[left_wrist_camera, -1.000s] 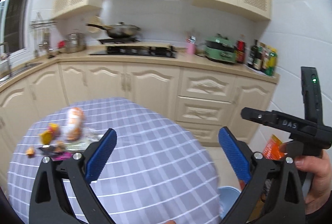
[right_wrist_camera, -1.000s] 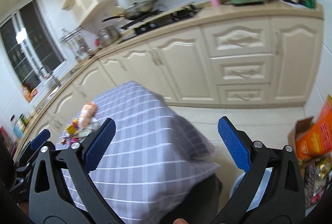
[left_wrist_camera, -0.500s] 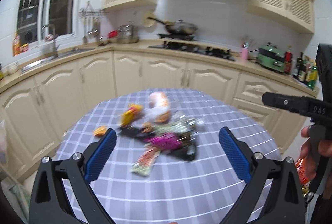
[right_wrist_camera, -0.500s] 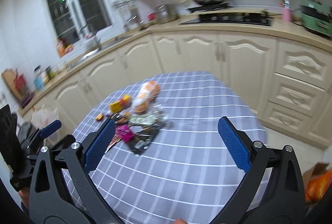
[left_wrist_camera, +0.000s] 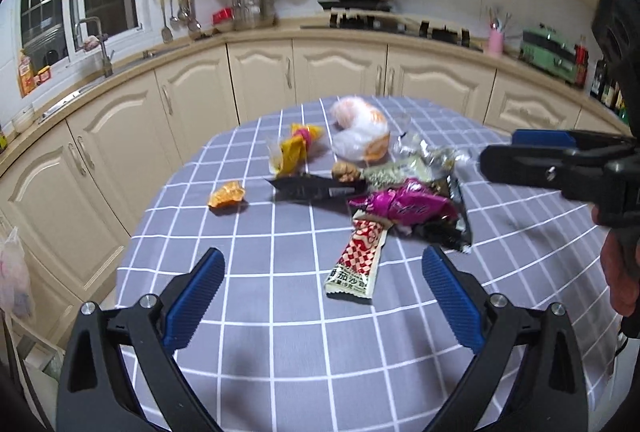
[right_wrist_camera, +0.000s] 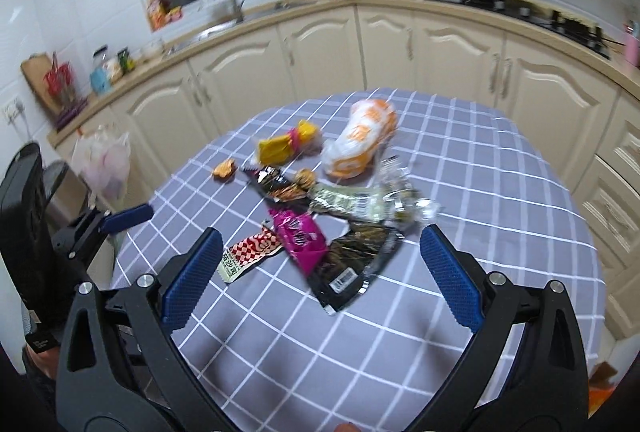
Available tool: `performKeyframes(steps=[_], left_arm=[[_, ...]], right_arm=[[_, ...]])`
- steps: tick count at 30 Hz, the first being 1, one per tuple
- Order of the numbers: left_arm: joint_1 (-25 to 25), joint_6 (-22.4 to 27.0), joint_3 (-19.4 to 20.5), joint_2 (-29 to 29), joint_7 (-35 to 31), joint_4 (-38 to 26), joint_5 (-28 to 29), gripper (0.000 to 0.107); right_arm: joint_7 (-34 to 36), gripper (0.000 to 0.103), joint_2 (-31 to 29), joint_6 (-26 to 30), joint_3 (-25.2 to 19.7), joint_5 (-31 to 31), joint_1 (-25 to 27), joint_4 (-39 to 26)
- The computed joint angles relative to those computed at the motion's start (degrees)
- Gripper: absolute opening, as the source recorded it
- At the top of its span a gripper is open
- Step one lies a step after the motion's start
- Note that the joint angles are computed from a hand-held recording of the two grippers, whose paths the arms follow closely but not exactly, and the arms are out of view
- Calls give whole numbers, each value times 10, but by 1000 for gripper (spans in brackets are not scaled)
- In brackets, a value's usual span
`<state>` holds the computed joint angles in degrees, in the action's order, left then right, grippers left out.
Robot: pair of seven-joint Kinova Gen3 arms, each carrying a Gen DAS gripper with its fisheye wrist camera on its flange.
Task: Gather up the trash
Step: 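Grasp the red-white snack wrapper with the left gripper while the right gripper grasps the pink candy wrapper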
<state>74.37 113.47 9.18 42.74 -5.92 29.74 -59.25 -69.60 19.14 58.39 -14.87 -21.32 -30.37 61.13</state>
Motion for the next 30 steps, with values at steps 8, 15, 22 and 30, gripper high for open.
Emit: performKeyframes(steps=[8, 15, 22, 30], left_arm=[[-15, -64, -37, -48, 51, 97, 82, 97], [-21, -83, -76, -38, -1, 74, 121, 97], [-58, -140, -93, -39, -50, 71, 206, 46], [-25, -128, -138, -9, -74, 17, 204, 9]], right_arm=[[-4, 61, 90, 78, 12, 60, -61, -107], [15, 35, 81, 67, -5, 4, -16, -74], [37, 34, 29, 23, -16, -81, 54, -3], [68, 34, -23, 1, -9, -140, 101, 70]])
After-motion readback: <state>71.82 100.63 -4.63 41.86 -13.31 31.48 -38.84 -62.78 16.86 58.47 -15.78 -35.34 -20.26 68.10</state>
